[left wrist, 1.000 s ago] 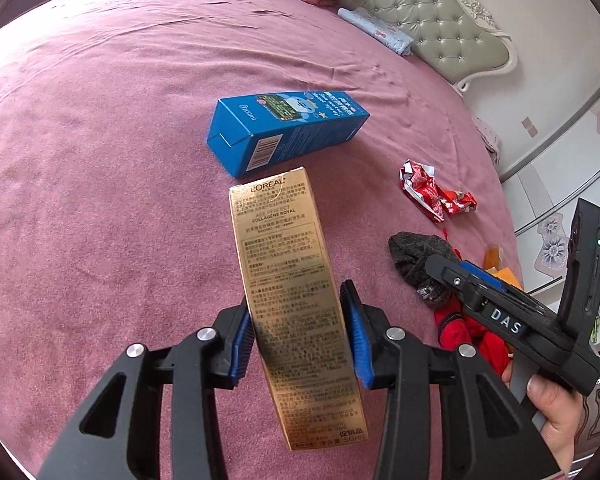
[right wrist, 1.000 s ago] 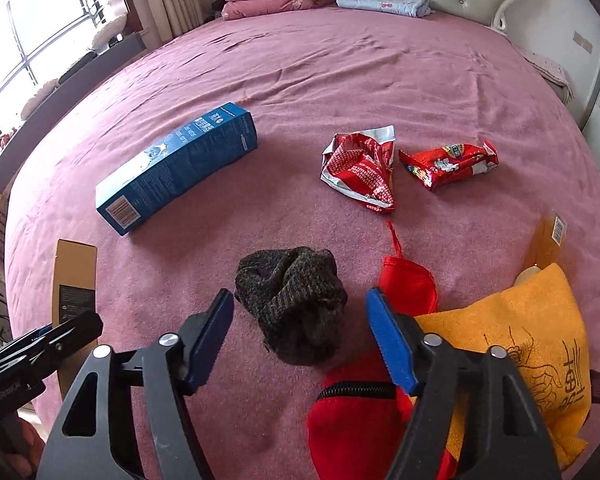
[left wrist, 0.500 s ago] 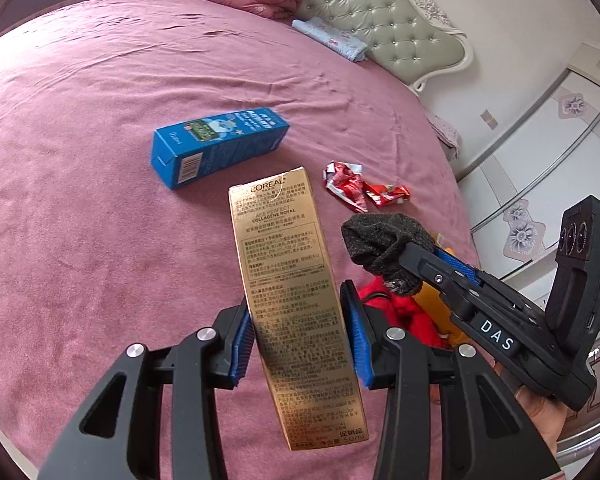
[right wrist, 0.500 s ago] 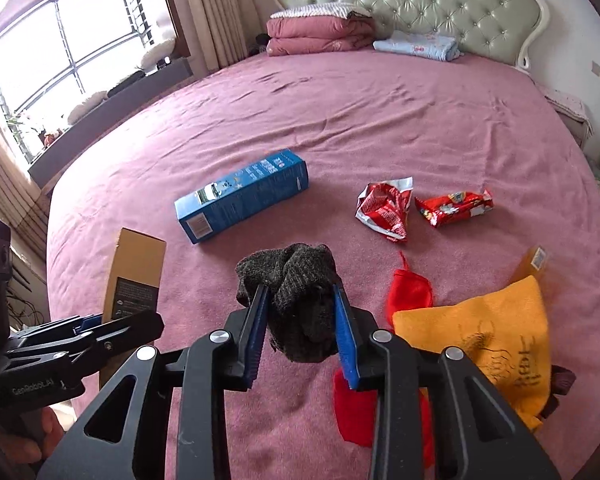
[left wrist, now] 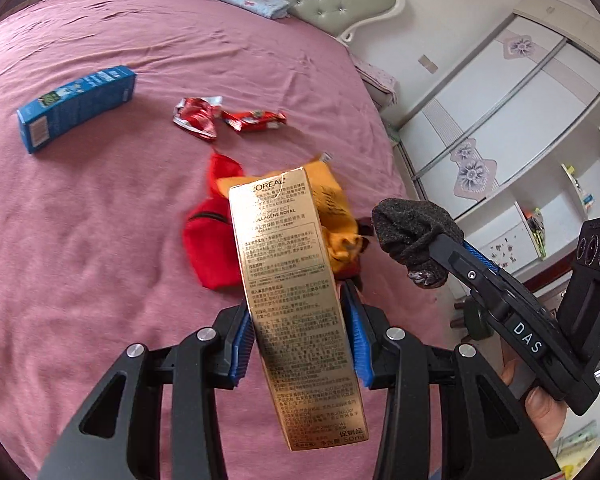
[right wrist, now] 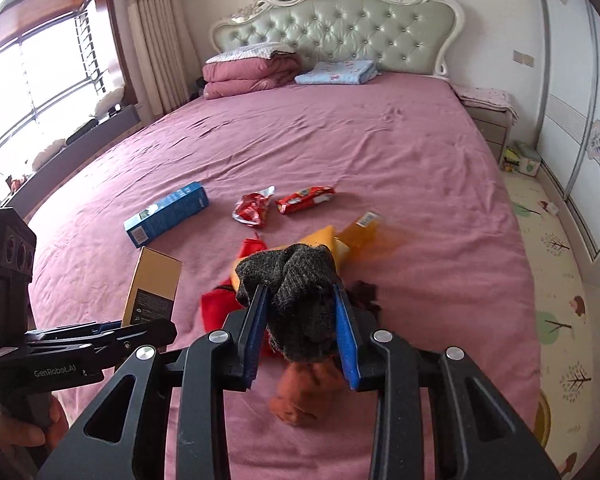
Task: Collect trash
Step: 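Carry both items to the yellow bucket and open both grippers over it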
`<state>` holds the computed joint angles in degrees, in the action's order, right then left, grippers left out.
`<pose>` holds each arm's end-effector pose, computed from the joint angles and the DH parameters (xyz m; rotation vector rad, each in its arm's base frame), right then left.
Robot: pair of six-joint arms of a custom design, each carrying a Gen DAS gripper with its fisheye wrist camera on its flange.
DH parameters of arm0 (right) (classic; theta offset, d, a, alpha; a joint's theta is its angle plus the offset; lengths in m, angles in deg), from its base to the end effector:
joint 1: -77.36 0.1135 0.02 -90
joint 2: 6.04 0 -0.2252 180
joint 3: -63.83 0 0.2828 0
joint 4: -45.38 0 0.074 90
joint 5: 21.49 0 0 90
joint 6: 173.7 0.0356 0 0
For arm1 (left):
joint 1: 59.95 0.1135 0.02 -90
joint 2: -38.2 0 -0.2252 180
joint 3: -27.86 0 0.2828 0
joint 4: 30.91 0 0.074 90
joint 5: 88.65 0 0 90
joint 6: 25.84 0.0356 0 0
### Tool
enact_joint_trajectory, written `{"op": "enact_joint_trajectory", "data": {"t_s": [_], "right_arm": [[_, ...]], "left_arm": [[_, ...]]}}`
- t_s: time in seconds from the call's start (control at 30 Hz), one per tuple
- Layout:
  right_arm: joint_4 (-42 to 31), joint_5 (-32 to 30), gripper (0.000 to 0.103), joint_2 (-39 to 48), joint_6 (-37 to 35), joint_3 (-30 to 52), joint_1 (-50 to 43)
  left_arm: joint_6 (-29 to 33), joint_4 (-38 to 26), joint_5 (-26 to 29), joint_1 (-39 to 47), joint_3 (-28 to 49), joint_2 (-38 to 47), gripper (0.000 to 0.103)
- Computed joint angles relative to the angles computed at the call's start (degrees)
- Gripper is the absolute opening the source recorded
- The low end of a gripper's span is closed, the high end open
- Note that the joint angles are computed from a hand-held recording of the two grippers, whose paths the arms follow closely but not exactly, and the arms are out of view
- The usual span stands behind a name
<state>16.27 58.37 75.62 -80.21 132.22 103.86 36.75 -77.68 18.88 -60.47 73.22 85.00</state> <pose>0.3043 0.1587 0.1979 -0.5567 2.2756 0.4679 0.2204 -0.0127 0.1901 -0.4279 2.4081 -0.5903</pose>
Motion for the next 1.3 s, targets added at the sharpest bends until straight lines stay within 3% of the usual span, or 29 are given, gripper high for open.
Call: {"op": "enact_joint_trajectory", "data": {"t_s": [0.3, 0.63, 0.93, 1.3], "right_arm": [[-3.0, -8.4, 0.032, -9.8, -7.7, -10.3, -21.0], [-7.8, -16.7, 0.032, -10.9, -20.5, -13.3, -46.1], [-9.9, -18.9, 0.032, 2.5, -28.3, -5.0, -63.5], [-9.7, -16.8, 0.034, 13.3, -30.8, 1.2, -68.2]], "left_arm": [[-10.3, 12.2, -6.5, -22.2, 8.8, 20.3, 0.041], [-10.6, 18.4, -5.6, -37.1, 31.5, 48.1, 0.041], [-8.5, 10.6, -3.7, -45.3, 61.2, 75.0, 0.041], [-5.6, -4.7, -2.9, -48.5, 97.9, 101.8, 0.044]]}}
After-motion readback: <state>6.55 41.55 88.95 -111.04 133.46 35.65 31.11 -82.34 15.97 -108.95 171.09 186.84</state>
